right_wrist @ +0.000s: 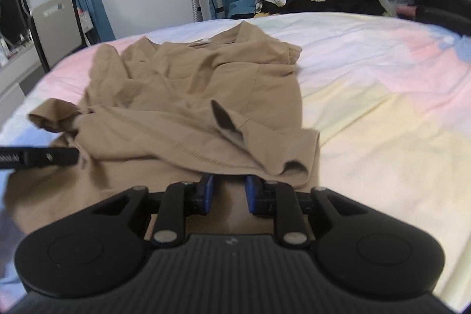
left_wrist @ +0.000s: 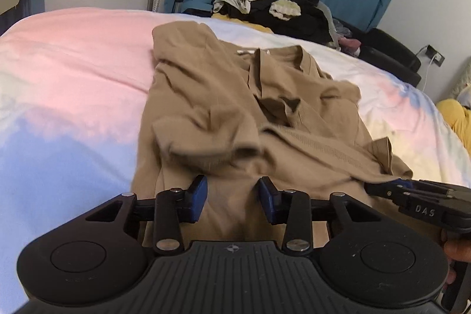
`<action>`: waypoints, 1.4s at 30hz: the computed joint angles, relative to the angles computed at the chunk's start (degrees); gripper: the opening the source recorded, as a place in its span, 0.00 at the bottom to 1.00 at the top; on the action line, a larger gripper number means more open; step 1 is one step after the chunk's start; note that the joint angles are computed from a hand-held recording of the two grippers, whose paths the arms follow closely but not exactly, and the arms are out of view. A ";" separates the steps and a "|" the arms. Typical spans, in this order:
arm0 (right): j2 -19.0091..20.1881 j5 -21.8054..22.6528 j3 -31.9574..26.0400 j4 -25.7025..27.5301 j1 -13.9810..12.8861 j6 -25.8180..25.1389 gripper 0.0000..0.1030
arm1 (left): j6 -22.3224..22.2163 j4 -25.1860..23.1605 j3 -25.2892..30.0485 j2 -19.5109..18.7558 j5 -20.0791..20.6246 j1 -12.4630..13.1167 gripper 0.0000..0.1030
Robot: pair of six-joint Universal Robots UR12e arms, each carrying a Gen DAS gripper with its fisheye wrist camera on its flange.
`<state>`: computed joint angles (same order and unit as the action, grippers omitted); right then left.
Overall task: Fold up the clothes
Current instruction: 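Open both grippers and lift them above the folded tan shirt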
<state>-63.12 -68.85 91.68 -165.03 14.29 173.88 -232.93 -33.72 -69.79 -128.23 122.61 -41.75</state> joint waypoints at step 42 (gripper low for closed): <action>-7.66 4.60 8.10 -15.85 -1.67 6.09 0.25 | 5.21 5.26 -0.19 2.03 17.70 -6.54 0.90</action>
<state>-70.78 -64.25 99.77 -180.87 12.62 179.97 -227.72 -28.46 -69.98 -126.19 140.31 -48.29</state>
